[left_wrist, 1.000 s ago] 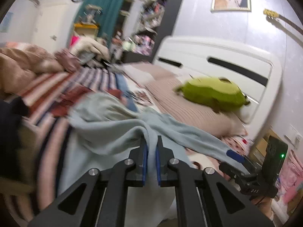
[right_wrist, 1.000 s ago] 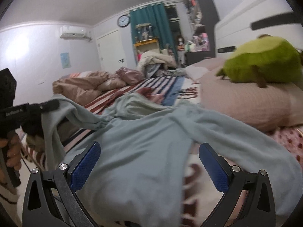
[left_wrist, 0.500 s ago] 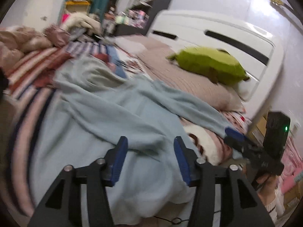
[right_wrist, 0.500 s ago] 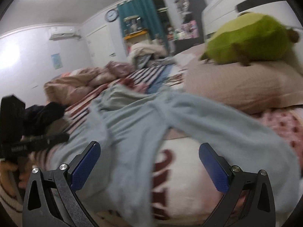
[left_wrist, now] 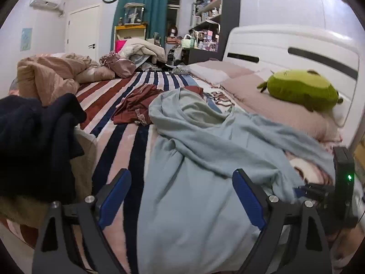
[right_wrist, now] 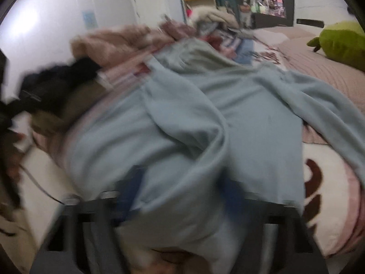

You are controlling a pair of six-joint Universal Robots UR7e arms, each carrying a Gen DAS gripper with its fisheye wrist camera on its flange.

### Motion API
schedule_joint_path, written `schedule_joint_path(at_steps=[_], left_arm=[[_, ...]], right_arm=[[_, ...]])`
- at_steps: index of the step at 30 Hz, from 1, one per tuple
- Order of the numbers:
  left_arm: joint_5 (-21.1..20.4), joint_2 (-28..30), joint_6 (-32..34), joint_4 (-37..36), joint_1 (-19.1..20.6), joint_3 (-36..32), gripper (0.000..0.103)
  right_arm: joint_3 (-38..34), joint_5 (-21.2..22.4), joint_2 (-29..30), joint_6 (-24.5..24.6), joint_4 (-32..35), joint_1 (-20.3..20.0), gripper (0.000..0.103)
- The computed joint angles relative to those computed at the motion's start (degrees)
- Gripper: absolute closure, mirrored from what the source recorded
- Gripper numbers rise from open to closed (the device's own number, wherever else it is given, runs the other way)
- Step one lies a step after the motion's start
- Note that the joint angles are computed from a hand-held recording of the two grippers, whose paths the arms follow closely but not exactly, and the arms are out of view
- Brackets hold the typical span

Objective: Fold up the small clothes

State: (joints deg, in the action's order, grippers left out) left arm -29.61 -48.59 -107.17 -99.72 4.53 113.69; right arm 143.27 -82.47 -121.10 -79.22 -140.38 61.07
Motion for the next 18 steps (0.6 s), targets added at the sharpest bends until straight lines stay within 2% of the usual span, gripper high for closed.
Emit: schedule_joint_path(at_steps=[1, 2, 4, 8, 11, 13, 16, 17, 18], left_arm=[[-0.26, 0.21, 0.89, 0.72, 0.06, -0.23, 0.01], [-0.29, 0.38, 1.39, 1.08, 0.01, -0.33, 0.002], [0.83, 0.98, 0.27, 3.8, -0.31, -1.01, 0.001], [2.98, -0.18, 5.06, -3.65, -0.5, 1.42, 0.001], [3.78, -0.99, 8.91, -10.17, -0.65, 3.16, 0.001], [4.05, -1.33, 10.89, -13.77, -0.69, 4.19, 0.001], [3.71, -1.61, 11.5, -14.88, -0.32, 4.34, 0.001], [3.42, -1.74, 11.43, -15.13, -0.1, 4.4, 0.001], [3.14, -1.8, 11.57, -15.84, 0.04, 4.57, 0.001]], right_arm=[[0.68, -0.94, 0.13, -0.19, -3.04, 0.14, 0.091], [0.68, -1.03, 0.15, -0.35, -4.38, 0.14, 0.096], [-1.55, -0.7, 0.55, 0.41, -2.27, 0.22, 0.099], [-6.67, -0.8, 2.23, 2.4, -1.03, 1.56, 0.1], [-9.09, -4.99, 4.79, 1.51, -3.57, 3.06, 0.1], [-10.97, -6.61, 6.2, 2.85, -1.44, 3.05, 0.1], [-12.43, -7.14, 7.2, 4.46, -0.56, 2.43, 0.098], [-12.72, -5.79, 6.74, 4.29, 0.59, 2.05, 0.096], [-13.44, -4.27, 6.23, 4.71, 3.18, 1.81, 0.081]])
